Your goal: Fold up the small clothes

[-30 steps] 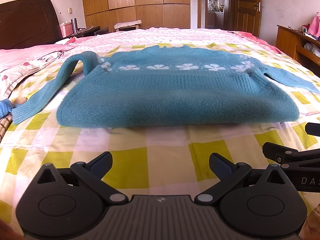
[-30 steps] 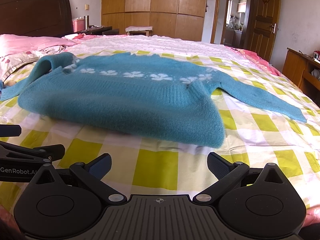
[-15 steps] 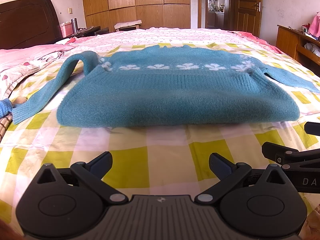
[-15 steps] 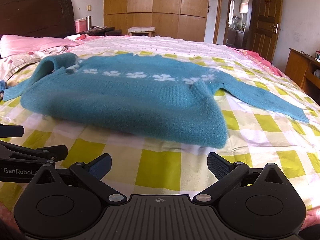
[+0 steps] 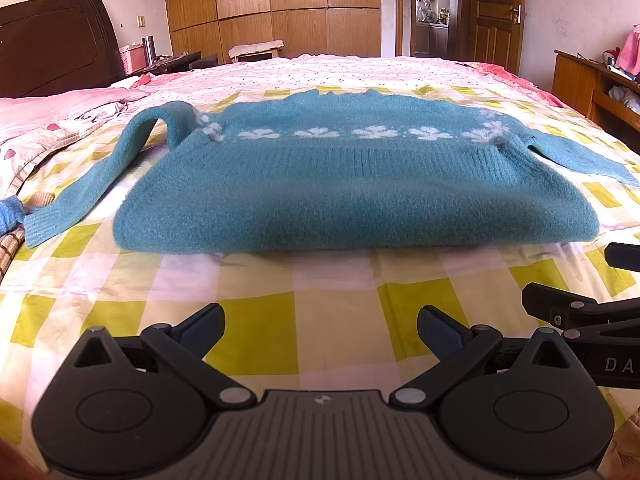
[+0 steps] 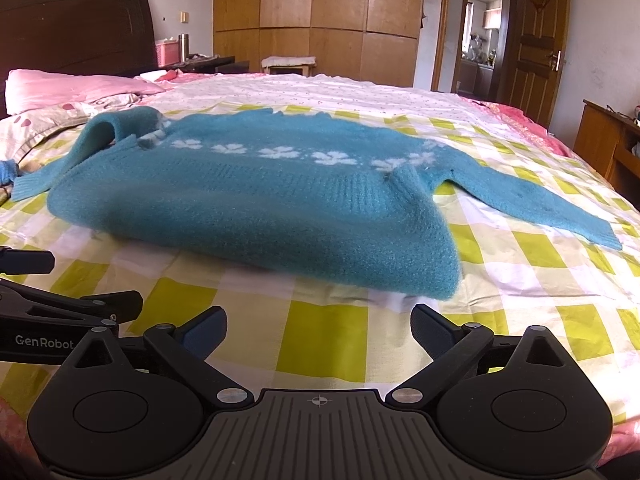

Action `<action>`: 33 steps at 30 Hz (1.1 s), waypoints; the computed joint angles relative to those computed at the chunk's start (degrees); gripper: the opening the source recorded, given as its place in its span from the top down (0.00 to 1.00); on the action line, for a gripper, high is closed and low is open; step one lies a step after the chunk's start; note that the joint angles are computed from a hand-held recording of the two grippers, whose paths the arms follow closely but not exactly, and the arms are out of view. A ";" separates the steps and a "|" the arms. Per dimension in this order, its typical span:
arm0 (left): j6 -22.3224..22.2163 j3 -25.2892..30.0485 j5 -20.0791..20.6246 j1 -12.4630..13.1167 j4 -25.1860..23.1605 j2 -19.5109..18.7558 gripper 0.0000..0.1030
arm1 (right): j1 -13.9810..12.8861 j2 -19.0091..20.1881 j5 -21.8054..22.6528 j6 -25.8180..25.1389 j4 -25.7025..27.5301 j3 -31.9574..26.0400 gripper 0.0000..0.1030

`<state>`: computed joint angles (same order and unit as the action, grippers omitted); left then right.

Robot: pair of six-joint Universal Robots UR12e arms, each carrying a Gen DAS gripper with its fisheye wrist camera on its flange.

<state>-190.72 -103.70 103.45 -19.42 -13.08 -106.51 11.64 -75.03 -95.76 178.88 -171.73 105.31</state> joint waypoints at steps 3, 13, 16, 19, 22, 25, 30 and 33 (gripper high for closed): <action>0.00 0.00 -0.01 0.00 0.04 -0.01 0.00 | 0.01 0.00 0.03 0.03 0.00 -0.01 0.05; -0.02 0.00 0.01 -0.01 -0.04 0.00 0.00 | 0.03 -0.01 0.09 0.05 0.08 -0.04 0.06; 0.06 -0.03 0.09 -0.03 0.06 -0.01 0.00 | 0.05 0.00 0.09 0.00 0.06 -0.05 0.06; 0.03 -0.03 0.08 -0.01 0.05 -0.03 0.00 | 0.06 -0.01 0.16 0.08 0.10 -0.05 0.06; 0.03 -0.03 0.08 -0.01 0.05 -0.03 0.00 | 0.06 0.00 0.16 0.06 0.09 -0.05 0.07; 0.03 -0.03 0.08 -0.01 0.05 -0.03 0.00 | 0.08 0.02 0.24 0.10 0.21 -0.08 0.07; 0.02 -0.08 0.05 0.00 0.07 -0.02 0.00 | 0.11 0.06 0.27 0.07 0.24 -0.11 0.08; 0.02 -0.05 0.07 -0.01 0.03 -0.03 0.00 | 0.11 0.06 0.24 0.08 0.26 -0.12 0.08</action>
<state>-190.70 -103.75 103.52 -19.43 -13.05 -106.54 11.75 -74.97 -95.52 178.95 -171.47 105.19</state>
